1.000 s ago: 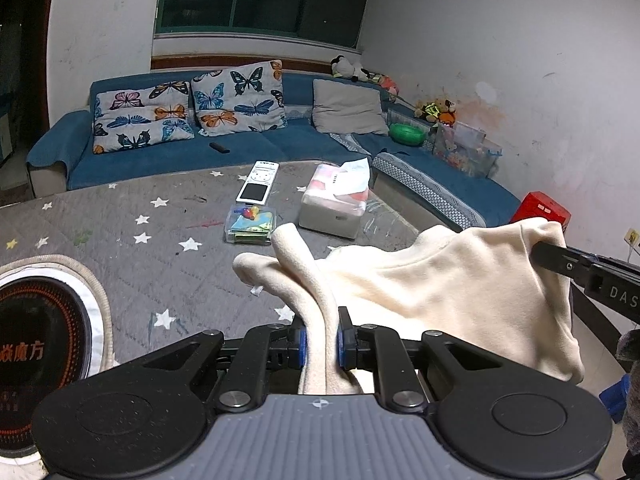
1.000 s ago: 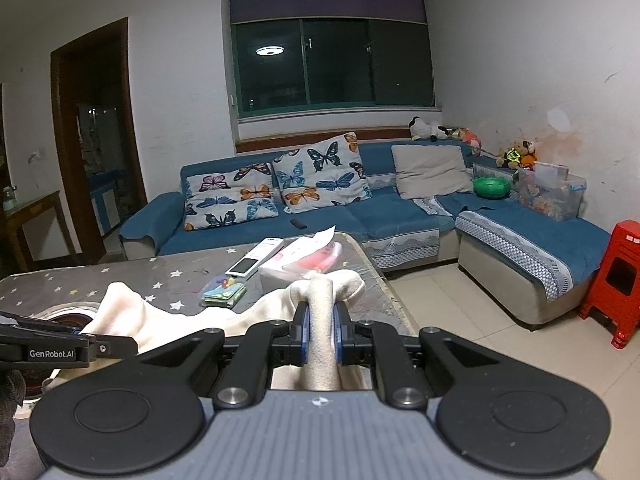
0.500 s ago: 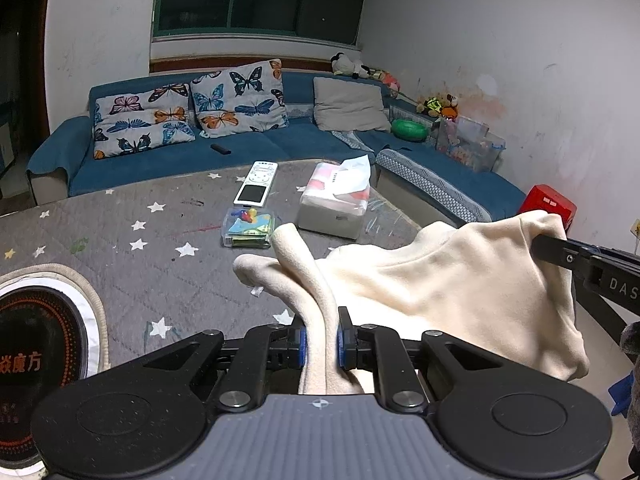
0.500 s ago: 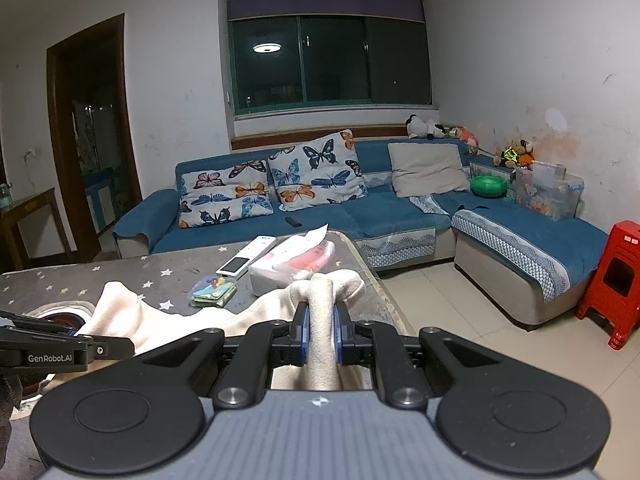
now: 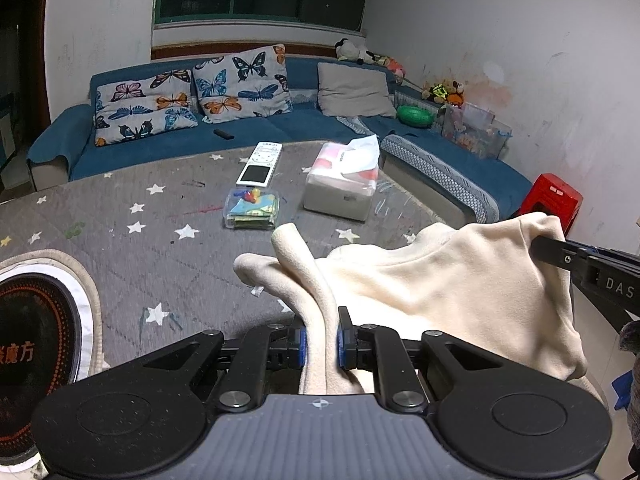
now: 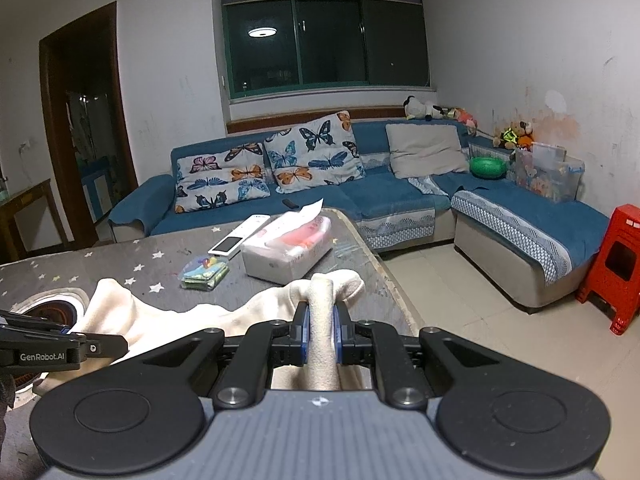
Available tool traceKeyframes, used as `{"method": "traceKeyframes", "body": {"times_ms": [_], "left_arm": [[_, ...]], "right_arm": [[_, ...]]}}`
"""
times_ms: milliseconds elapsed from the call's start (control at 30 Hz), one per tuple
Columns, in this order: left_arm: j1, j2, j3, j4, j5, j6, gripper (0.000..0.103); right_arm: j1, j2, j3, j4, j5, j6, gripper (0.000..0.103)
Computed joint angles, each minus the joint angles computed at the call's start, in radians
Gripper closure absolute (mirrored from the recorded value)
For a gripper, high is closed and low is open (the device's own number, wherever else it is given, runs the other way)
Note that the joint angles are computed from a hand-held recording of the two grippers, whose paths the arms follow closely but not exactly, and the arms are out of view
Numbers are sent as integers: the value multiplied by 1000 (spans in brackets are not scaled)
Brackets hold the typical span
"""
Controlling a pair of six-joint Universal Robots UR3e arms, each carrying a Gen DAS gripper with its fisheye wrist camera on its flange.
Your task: Fold clothes
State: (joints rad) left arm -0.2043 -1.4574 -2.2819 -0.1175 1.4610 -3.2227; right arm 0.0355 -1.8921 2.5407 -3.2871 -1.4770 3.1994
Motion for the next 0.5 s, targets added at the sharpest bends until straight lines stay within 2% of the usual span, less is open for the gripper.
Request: {"method": "traceKeyframes", "body": {"times_ms": [500], "left_arm": [[15,-52,-7,4,-7,10,88]], "right_arm": [[-2,124,-5,-52,-7,11,92]]}}
